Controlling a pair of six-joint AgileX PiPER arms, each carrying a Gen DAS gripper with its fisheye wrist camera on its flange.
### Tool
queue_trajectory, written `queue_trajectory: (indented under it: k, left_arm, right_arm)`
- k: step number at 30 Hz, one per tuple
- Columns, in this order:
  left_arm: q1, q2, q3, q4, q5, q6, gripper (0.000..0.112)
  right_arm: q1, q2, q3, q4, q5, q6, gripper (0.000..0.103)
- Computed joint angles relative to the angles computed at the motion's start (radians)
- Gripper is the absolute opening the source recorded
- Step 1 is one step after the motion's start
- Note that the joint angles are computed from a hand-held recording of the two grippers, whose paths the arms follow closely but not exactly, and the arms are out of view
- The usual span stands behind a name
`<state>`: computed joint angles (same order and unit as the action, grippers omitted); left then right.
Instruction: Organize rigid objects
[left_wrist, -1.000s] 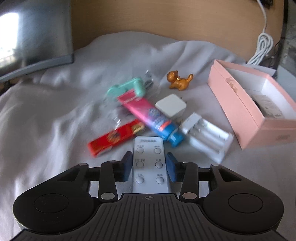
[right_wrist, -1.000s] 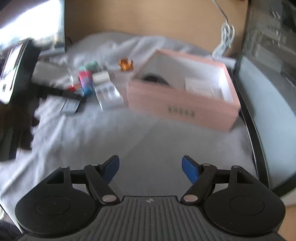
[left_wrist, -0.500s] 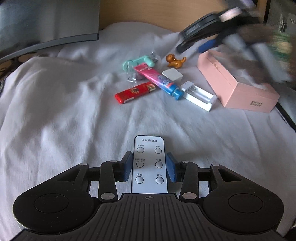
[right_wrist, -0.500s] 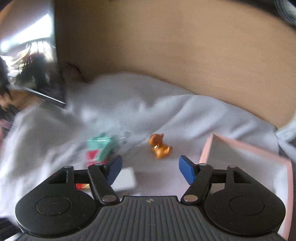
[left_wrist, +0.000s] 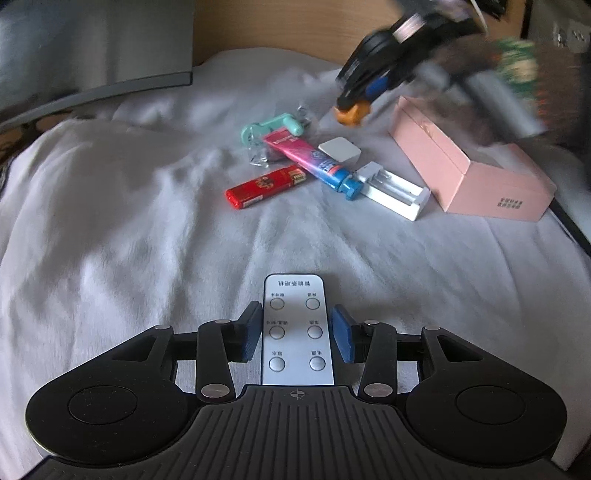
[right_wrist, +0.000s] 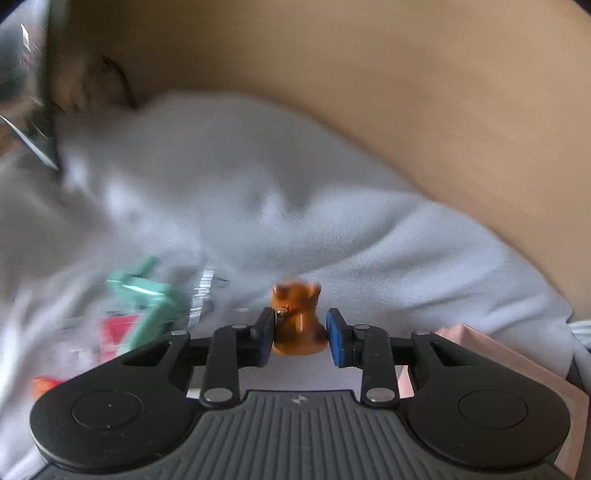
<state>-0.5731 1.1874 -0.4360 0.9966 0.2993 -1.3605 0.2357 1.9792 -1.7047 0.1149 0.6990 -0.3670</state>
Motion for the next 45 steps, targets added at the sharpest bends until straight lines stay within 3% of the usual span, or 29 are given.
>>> queue_trajectory:
  k: [3,7,9,14,16,23,25,27,29,32,34,37,42,44,45]
  left_arm:
    - [-0.026,0.015,-0.014,0.015,0.038,-0.003,0.044]
    - [-0.03,-0.001,-0.013,-0.06,0.042,0.074,0.044]
    - [-0.044,-0.016,-0.017,-0.151,0.052,0.172,0.043]
    - [-0.088,-0.051,-0.026,-0.452,0.027,0.481,0.043]
    - [-0.128,-0.032,-0.04,-0.465,0.021,0.504,0.043]
    - [-0.123,0.054,-0.102,-0.507,-0.009,0.529,0.043]
    - [-0.105,0.065,-0.108,-0.523,-0.023,0.532,0.043]
    - [-0.097,0.071,-0.106,-0.509,-0.037,0.518,0.043]
    - [-0.098,0.08,-0.111,-0.494,-0.04,0.498,0.043]
    - [-0.096,0.083,-0.114,-0.509,-0.041,0.508,0.043]
    - [-0.104,0.075,-0.113,-0.511,-0.031,0.5,0.043]
    - [-0.124,0.055,-0.106,-0.515,-0.003,0.487,0.043]
    - [-0.163,0.003,-0.109,-0.612,0.075,0.551,0.043]
    - [-0.176,-0.014,-0.117,-0.68,0.095,0.626,0.043]
    - [-0.188,-0.02,-0.124,-0.708,0.107,0.661,0.043]
  right_arm:
    - [-0.06,-0.205,0.236,0.207,-0.036,-0.227,0.029]
    - [-0.165,-0.471,0.523,0.418,0.01,-0.485,0.026]
    - [-0.227,-0.591,0.64,0.464,0.053,-0.564,0.012]
    - [-0.416,-0.807,0.866,0.531,0.122,-0.742,0.011]
    - [-0.517,-0.871,0.93,0.564,0.152,-0.857,0.011]
    - [-0.713,-0.877,1.067,0.662,0.115,-1.032,0.014]
    - [-0.771,-0.868,1.102,0.685,0.124,-1.068,0.032]
    - [-0.825,-0.858,1.135,0.712,0.139,-1.123,0.04]
    - [-0.846,-0.852,1.16,0.725,0.148,-1.146,0.04]
    - [-0.889,-0.843,1.165,0.788,0.267,-1.205,0.053]
    - [-0.882,-0.86,1.181,0.834,0.304,-1.241,0.068]
    - [-0.743,-0.883,1.203,0.856,0.224,-1.199,0.077]
    - [-0.485,-0.83,1.221,0.808,0.005,-1.067,0.076]
    - [-0.471,-0.822,1.223,0.815,-0.025,-1.058,0.064]
    - [-0.491,-0.819,1.21,0.806,0.003,-1.061,0.049]
